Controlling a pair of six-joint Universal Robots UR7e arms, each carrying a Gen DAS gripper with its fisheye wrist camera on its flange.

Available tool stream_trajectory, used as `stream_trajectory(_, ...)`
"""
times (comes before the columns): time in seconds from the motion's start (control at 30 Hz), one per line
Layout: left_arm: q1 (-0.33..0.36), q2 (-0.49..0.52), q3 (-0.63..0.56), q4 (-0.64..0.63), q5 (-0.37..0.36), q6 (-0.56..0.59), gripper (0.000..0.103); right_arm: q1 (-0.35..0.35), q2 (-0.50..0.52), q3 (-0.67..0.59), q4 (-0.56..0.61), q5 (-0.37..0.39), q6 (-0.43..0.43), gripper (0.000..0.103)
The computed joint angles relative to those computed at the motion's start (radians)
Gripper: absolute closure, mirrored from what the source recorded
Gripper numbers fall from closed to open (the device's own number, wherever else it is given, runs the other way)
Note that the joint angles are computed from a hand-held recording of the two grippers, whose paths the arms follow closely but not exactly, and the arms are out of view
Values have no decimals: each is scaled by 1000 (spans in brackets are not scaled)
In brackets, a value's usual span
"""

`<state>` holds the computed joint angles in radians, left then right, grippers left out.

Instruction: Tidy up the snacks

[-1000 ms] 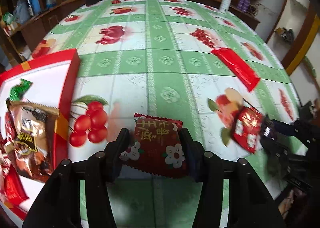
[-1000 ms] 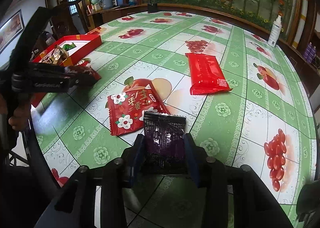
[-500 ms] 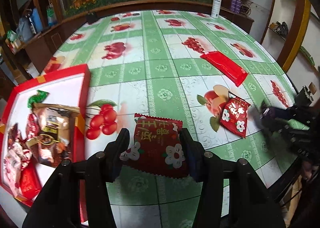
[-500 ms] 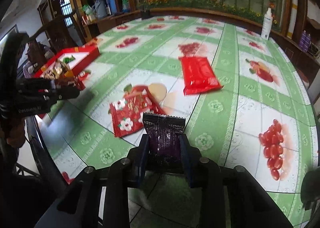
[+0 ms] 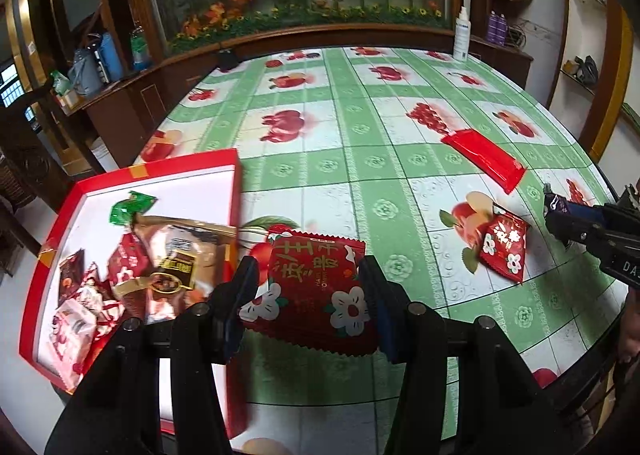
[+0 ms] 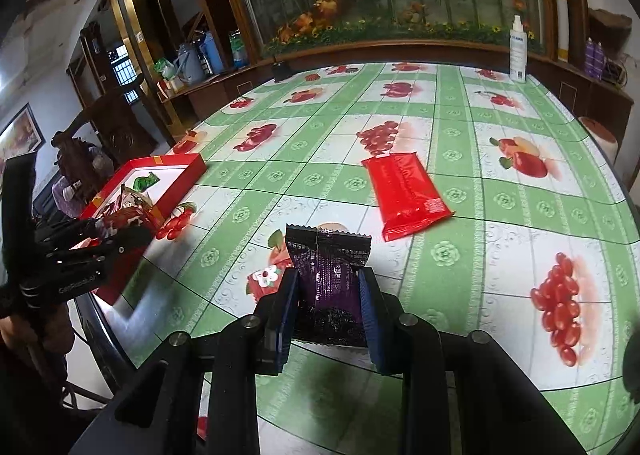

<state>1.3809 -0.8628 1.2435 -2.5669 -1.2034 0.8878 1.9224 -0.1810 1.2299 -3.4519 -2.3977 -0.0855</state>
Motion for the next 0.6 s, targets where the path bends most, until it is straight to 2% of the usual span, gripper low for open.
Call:
stream_trajectory(0.13, 7, -4, -7, -9, -10, -1, 53, 4, 26, -33, -28, 5, -17, 72)
stream_trajectory(0.27, 14, -10, -8, -8, -14, -6, 52, -9, 37, -19, -165, 86, -49, 72)
stream_trajectory(0.5, 19, -20, 0, -12, -15, -15, 52, -47, 28, 24, -241, 176, 31, 72)
stream_trajectory(0.57, 20, -21, 1, -5, -18, -19, 52, -53, 27, 35, -295, 193, 24, 72)
stream_trajectory(0.6, 20, -22, 3, -7, -18, -17, 52, -61, 18, 56, -315, 225, 40, 72)
